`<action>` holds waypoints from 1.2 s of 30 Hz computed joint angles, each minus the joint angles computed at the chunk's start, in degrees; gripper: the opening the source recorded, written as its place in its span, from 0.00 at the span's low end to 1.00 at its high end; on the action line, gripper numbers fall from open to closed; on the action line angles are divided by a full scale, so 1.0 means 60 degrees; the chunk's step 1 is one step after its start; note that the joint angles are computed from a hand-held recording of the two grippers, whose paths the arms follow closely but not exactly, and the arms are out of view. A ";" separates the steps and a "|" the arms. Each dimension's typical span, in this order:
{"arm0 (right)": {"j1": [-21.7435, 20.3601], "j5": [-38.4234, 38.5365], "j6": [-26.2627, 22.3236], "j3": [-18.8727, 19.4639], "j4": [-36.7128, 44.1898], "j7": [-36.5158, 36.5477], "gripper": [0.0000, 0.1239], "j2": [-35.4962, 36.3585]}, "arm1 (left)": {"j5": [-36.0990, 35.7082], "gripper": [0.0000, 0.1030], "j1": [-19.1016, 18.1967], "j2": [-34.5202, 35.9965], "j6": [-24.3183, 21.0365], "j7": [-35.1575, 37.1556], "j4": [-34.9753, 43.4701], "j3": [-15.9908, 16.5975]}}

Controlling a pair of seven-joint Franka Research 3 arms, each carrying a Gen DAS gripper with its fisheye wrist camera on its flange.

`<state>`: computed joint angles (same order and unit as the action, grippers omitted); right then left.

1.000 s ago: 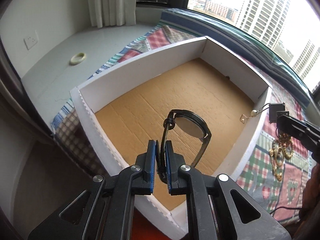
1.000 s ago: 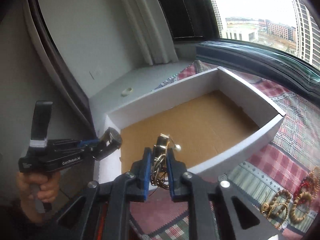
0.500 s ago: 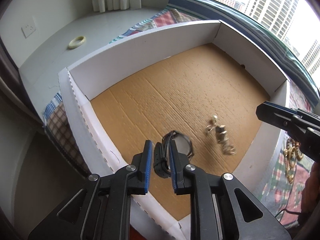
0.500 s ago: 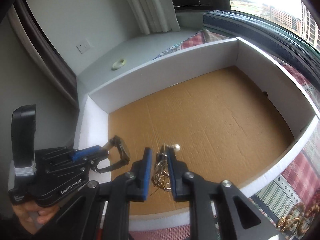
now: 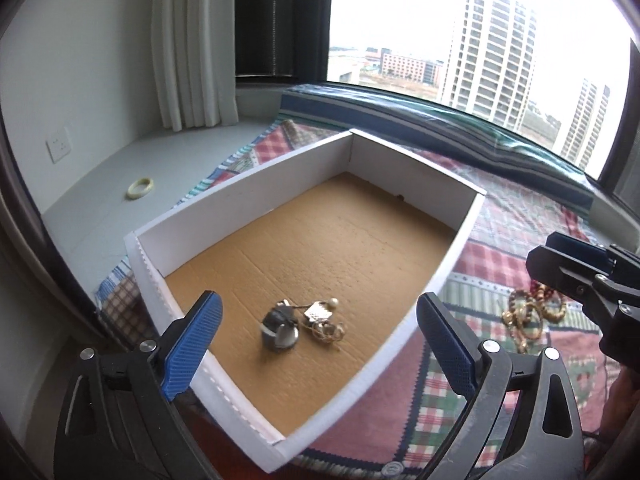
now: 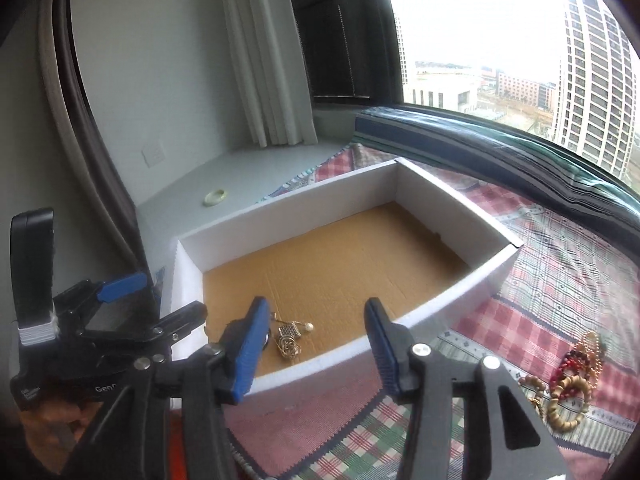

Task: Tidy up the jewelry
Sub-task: 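Open both tools to drop the watch and earrings into the box, then move both tools back over the remaining jewelry on the quilt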

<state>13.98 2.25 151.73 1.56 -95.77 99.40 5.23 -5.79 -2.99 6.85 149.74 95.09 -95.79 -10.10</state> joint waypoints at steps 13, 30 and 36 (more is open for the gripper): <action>-0.3444 -0.5001 -0.0070 0.1708 -0.6665 0.5890 0.48 -0.6171 | -0.2774 0.96 -0.1246 -0.1015 -0.0561 0.3030 -0.2133 -0.0543; -0.3990 -0.2994 0.0282 0.1770 -0.9243 0.5496 0.48 -0.7938 | -0.0750 0.97 -0.2169 -0.1074 -0.0726 0.2601 -0.2608 -0.0742; -0.4244 -0.2695 0.0385 0.1832 -0.9265 0.5233 0.48 -0.7976 | -0.1291 0.97 -0.2194 -0.1035 -0.0685 0.2838 -0.2475 -0.0738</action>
<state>-11.48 -13.92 154.04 12.55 -151.36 130.79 -42.63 -13.54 -16.15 0.64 145.63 112.12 -110.64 -14.53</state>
